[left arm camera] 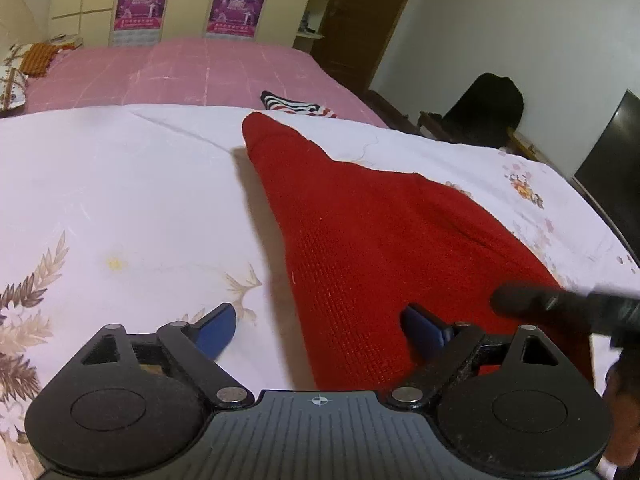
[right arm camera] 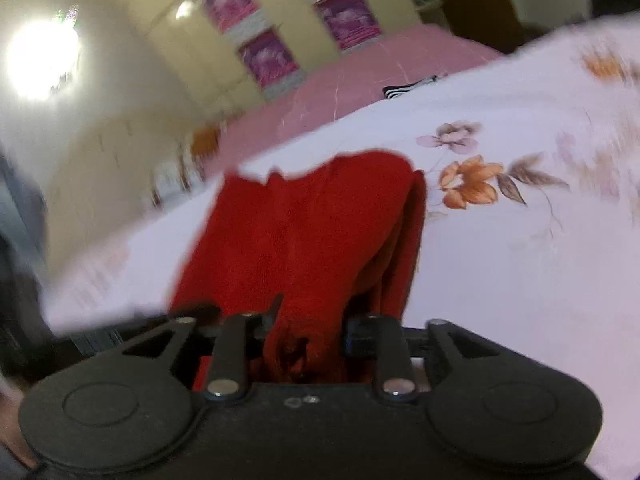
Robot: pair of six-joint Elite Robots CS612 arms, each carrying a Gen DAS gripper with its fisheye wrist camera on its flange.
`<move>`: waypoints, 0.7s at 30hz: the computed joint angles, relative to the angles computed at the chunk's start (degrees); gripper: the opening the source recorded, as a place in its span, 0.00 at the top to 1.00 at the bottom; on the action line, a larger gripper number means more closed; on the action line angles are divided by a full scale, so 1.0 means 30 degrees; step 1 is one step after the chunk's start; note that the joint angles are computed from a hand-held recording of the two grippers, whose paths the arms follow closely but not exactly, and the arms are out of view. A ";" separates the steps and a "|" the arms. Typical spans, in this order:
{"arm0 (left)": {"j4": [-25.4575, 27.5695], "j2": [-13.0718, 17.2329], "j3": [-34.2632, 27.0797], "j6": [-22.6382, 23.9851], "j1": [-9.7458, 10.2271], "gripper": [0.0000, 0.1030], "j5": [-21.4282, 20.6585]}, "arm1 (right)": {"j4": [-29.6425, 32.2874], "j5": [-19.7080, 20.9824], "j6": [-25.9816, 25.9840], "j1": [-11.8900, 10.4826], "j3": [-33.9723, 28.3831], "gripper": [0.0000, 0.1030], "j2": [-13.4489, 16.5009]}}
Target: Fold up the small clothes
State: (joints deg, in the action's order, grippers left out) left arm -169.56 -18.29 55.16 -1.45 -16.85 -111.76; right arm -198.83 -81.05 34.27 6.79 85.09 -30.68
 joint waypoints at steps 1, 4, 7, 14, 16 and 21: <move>0.0083 0.0007 -0.0033 0.0061 0.0029 0.12 -0.0089 | -0.0815 -0.0193 0.0390 -0.0091 0.0116 0.55 0.0064; 0.0023 0.0101 -0.0118 0.0129 0.0073 0.12 -0.0269 | -0.1703 -0.0012 0.1337 -0.0474 -0.0168 0.54 0.0374; 0.0131 0.0226 -0.0341 0.0070 0.0018 0.12 -0.0317 | -0.1105 0.0345 0.1821 -0.0732 -0.0944 0.85 0.0753; 0.0111 -0.0005 -0.0109 0.0251 0.0036 0.12 -0.0272 | 0.1163 -0.2105 -0.1243 -0.0260 -0.1123 0.80 0.0426; -0.1024 -0.0396 0.0674 0.0300 0.0158 0.12 -0.0564 | 0.0577 -0.3486 -0.2165 0.0084 -0.0483 0.75 -0.0056; -0.2783 -0.1321 0.2796 0.0306 0.0406 0.12 -0.2188 | -0.1904 -0.2797 -0.6077 0.0705 0.1286 0.76 -0.0944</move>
